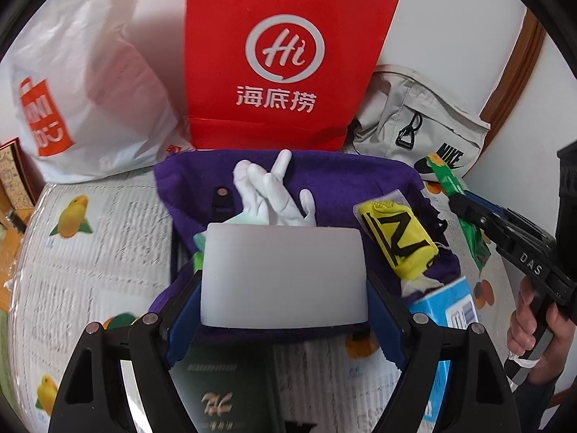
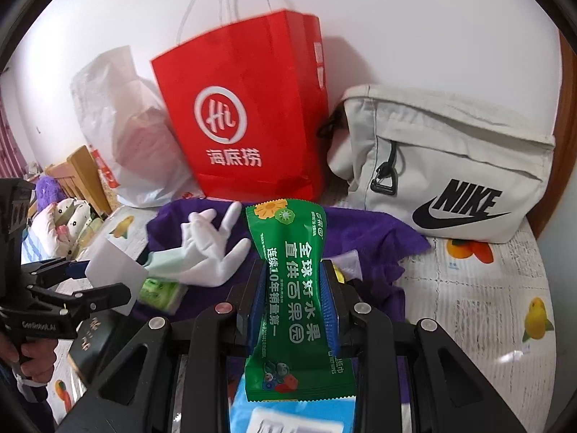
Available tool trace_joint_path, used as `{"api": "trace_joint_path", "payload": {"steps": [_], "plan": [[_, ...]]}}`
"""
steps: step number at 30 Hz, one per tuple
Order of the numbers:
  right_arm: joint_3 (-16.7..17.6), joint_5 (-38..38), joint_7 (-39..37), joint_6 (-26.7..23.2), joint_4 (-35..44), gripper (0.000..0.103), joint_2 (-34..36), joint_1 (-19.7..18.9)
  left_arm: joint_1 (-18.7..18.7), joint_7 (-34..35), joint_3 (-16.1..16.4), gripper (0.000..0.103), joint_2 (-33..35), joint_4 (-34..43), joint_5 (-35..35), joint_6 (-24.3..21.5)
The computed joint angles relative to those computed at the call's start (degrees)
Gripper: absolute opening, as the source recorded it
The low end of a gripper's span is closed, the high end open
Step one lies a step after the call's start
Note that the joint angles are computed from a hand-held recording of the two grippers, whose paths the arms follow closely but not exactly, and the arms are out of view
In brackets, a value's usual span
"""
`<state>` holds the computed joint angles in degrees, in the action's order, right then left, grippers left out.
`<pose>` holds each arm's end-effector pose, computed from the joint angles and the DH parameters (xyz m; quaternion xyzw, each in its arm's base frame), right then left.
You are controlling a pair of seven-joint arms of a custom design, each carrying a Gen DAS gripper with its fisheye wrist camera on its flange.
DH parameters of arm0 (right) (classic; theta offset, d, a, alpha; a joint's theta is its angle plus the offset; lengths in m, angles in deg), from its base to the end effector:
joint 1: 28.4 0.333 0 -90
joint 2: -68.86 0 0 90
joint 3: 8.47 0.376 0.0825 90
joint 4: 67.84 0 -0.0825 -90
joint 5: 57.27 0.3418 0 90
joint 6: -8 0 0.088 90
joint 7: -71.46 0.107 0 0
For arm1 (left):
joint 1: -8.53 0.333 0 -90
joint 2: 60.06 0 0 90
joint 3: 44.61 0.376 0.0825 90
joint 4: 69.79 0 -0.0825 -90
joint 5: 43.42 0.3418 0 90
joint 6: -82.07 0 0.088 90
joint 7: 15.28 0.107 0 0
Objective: Organize soft objects
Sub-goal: 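Carry the green packet with right gripper while left carries the white block to the purple towel, then open right gripper on the purple towel while left releases the white block there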
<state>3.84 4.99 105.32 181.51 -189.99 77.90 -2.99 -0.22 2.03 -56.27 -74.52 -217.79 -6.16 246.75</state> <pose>0.4892 0.2860 0.4779 -0.8082 0.4367 -0.0975 0.3830 0.3746 -0.1813 0.4836 -0.7712 0.5572 -0.2494 0.1804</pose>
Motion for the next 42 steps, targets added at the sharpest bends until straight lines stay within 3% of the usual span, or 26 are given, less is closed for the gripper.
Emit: {"api": "trace_joint_path", "payload": {"steps": [5,11,22,27,29,31,33,42], "plan": [[-2.28,-8.09,6.69,-2.21,2.95,0.029,3.51,0.83,0.40,2.08,0.43,0.082,4.59,3.26,0.46,-0.40],[-2.51,-14.36,11.95,-3.11,3.98,0.029,5.99,0.35,0.57,3.18,0.89,0.082,8.75,5.24,-0.20,-0.57],[-4.49,-24.19,20.61,-6.12,5.99,0.033,9.20,0.78,0.68,5.29,1.46,0.082,11.14,5.91,-1.77,-0.74],[-3.94,-25.24,21.65,-6.23,5.90,0.036,9.25,0.38,0.55,5.74,1.23,0.087,11.41,6.60,-2.31,-2.22],[-3.33,-24.94,21.16,-6.57,5.94,0.043,9.05,-0.10,0.46,4.90,0.98,0.088,11.52,7.17,-1.62,-3.95],[-2.55,-24.18,19.91,-5.73,5.60,0.061,8.73,-0.48,0.39,4.71,1.06,0.088,11.41,7.11,-1.88,-3.86],[-2.76,-24.24,19.85,-3.58,4.69,0.066,8.13,0.09,0.33,5.29,1.40,0.089,10.61,6.33,-3.74,-2.91],[-0.86,-19.36,16.65,-2.09,0.76,0.068,3.30,-1.13,-0.40,4.92,0.73,0.091,5.90,5.01,-4.49,-5.55]]}}
